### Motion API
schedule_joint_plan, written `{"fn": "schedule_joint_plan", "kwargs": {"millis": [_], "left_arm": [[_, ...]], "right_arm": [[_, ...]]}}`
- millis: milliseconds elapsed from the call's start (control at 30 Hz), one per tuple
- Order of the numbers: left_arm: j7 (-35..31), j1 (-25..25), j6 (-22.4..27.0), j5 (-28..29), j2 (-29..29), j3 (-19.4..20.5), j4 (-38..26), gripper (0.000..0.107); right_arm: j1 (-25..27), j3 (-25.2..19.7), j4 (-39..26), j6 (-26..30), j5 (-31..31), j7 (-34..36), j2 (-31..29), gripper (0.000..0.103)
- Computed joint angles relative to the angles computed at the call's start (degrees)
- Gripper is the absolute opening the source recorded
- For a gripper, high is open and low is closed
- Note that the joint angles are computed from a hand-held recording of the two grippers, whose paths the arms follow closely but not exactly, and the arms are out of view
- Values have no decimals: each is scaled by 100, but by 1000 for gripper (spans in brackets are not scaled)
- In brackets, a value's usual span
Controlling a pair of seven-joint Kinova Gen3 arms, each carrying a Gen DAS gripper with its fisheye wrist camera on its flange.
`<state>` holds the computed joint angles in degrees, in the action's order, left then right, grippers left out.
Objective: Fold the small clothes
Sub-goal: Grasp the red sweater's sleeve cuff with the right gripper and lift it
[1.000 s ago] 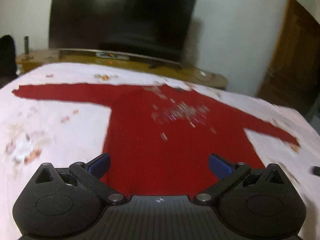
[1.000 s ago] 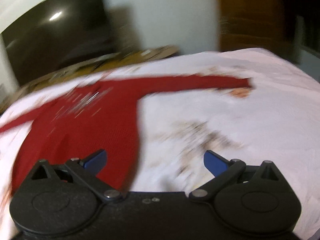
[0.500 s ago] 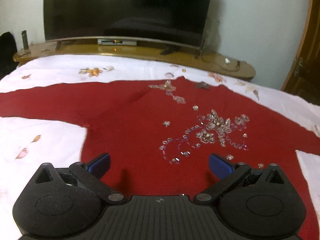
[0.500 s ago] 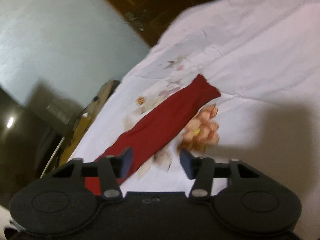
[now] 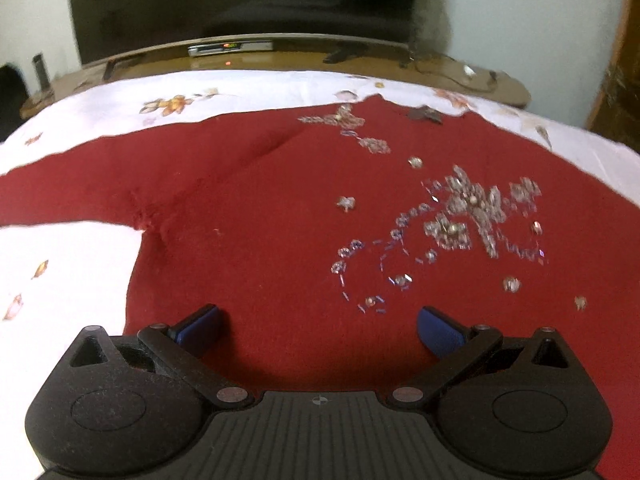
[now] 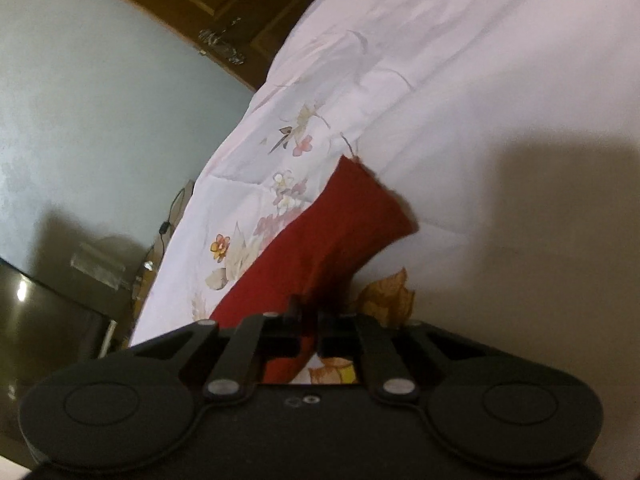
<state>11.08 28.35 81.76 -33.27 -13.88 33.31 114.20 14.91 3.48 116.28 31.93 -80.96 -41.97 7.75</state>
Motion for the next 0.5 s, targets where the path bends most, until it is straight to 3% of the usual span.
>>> {"fn": "schedule_joint_plan", "kwargs": {"millis": [233, 367, 500], "left_arm": [[-344, -219, -224, 137, -594, -107, 148, 103], [-508, -507, -118, 211, -902, -48, 300, 103], [-950, -585, -83, 461, -1454, -315, 471, 103]], "right_arm": [[401, -1673, -185, -1318, 1631, -635, -731, 7], [402, -2735, -360, -1509, 2563, -918, -1372, 6], [327, -3797, -538, -1740, 3495, -1691, -1541, 7]]}}
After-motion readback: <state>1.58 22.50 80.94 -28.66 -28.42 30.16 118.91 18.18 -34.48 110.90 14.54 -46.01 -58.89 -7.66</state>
